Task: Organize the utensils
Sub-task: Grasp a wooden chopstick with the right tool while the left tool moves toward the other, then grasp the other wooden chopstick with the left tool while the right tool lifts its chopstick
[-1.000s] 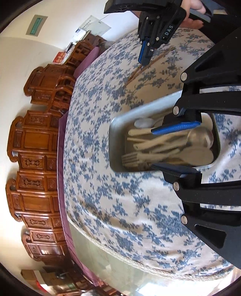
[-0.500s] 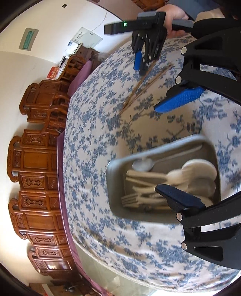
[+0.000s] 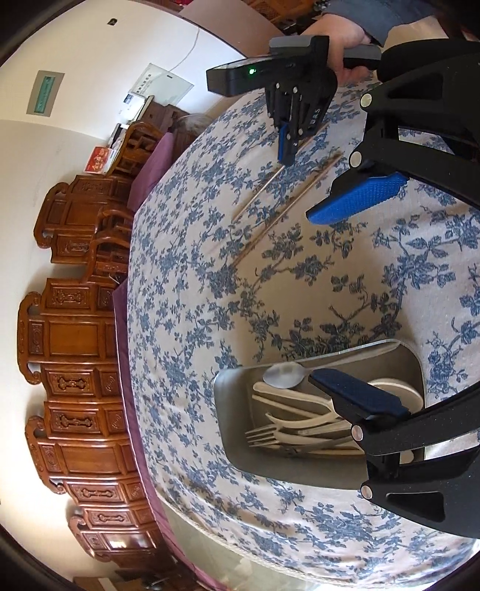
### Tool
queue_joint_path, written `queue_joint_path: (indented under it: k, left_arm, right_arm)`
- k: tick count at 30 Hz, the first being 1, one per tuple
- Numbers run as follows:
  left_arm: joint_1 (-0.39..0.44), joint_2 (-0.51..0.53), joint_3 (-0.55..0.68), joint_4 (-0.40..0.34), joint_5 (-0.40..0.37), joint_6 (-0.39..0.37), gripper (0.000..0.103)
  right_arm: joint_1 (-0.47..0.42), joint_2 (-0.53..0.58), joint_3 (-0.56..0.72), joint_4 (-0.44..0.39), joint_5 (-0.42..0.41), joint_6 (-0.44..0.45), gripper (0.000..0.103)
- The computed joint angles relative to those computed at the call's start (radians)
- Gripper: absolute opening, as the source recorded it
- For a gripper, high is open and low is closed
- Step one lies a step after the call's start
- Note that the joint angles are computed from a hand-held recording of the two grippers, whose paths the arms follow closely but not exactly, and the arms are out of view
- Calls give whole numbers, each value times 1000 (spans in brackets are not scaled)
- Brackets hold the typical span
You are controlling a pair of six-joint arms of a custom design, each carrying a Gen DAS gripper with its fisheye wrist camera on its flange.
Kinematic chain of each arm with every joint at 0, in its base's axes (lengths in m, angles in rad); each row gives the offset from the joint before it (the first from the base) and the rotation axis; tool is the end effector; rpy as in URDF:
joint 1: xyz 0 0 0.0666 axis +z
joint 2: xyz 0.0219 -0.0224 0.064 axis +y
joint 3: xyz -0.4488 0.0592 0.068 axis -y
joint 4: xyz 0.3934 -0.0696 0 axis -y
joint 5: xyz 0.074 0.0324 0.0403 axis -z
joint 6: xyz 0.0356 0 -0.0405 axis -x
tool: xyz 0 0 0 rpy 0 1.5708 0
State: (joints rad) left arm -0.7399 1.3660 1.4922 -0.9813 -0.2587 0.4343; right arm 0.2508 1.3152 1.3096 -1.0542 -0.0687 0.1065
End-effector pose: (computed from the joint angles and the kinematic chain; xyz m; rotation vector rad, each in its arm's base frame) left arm 0.3445 -0.3027 0.5514 0.2498 2.3887 -0.2371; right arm 0.4073 0.1065 0.4842 -0.4912 2.5873 0.1398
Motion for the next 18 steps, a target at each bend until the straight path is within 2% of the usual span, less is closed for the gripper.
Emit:
queue_joint_path:
  k: [9,18]
  left_arm:
    - [-61,35,44,-31,-24,-4,77]
    - [-131,93,102,-71,-46,3,77]
  right_arm:
    - [-58,-161,-57,15,10,-65,6]
    - [-122,-212,-51,21,-43,-72,6]
